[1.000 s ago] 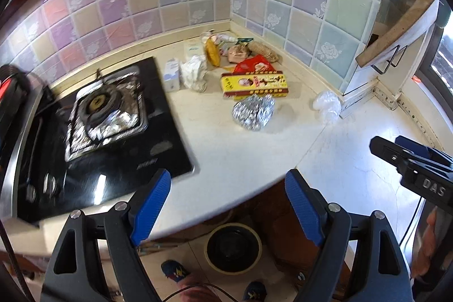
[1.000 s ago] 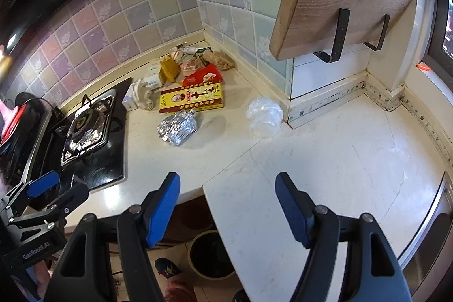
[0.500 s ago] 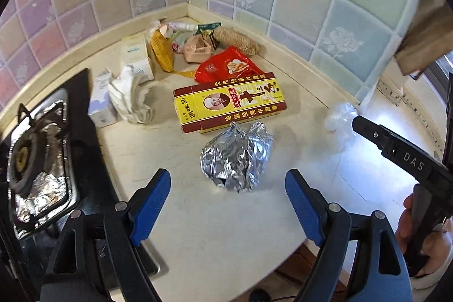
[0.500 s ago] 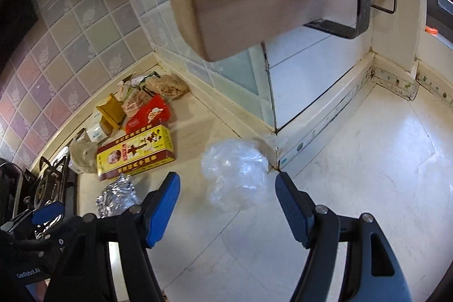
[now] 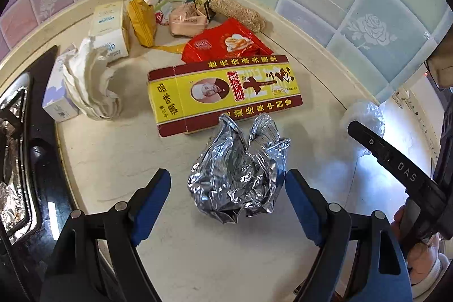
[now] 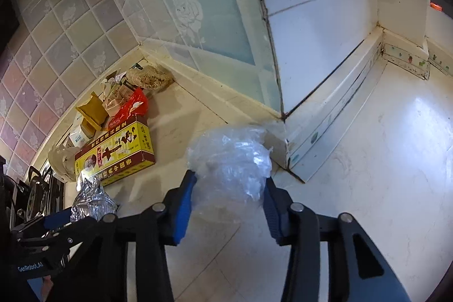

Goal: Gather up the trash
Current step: 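Grasp the crumpled foil with the left tool while the right tool grasps the clear plastic bag, then carry foil and plastic bag down over the bin and open both tools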

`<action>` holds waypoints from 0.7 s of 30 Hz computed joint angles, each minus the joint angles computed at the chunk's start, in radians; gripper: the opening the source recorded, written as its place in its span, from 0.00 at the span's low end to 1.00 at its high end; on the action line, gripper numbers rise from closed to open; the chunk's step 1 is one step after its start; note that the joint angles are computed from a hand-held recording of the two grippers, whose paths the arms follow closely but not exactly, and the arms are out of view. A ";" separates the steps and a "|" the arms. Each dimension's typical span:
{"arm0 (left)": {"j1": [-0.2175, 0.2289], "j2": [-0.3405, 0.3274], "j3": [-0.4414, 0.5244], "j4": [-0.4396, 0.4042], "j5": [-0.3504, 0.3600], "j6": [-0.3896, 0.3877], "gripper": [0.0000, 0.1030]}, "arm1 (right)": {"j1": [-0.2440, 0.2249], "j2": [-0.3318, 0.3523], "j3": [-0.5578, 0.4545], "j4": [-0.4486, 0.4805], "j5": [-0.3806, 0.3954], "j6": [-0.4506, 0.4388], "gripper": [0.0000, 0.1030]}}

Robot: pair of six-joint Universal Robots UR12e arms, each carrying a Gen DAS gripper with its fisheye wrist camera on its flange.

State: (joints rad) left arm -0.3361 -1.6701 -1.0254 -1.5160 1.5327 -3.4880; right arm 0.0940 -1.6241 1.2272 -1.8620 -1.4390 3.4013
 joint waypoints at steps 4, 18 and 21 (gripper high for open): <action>0.017 0.003 -0.016 0.008 -0.048 -0.031 0.63 | 0.007 -0.009 -0.002 0.017 0.013 -0.034 0.31; -0.027 0.058 -0.048 0.036 0.015 -0.101 0.62 | -0.011 -0.110 0.043 0.065 0.125 -0.055 0.26; -0.050 0.079 -0.049 0.046 0.029 -0.101 0.62 | -0.016 -0.137 0.049 0.073 0.155 -0.077 0.26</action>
State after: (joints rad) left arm -0.3861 -1.5910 -1.0744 -1.4702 1.5614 -3.5892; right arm 0.0780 -1.7607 1.2766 -1.7893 -1.2844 3.3246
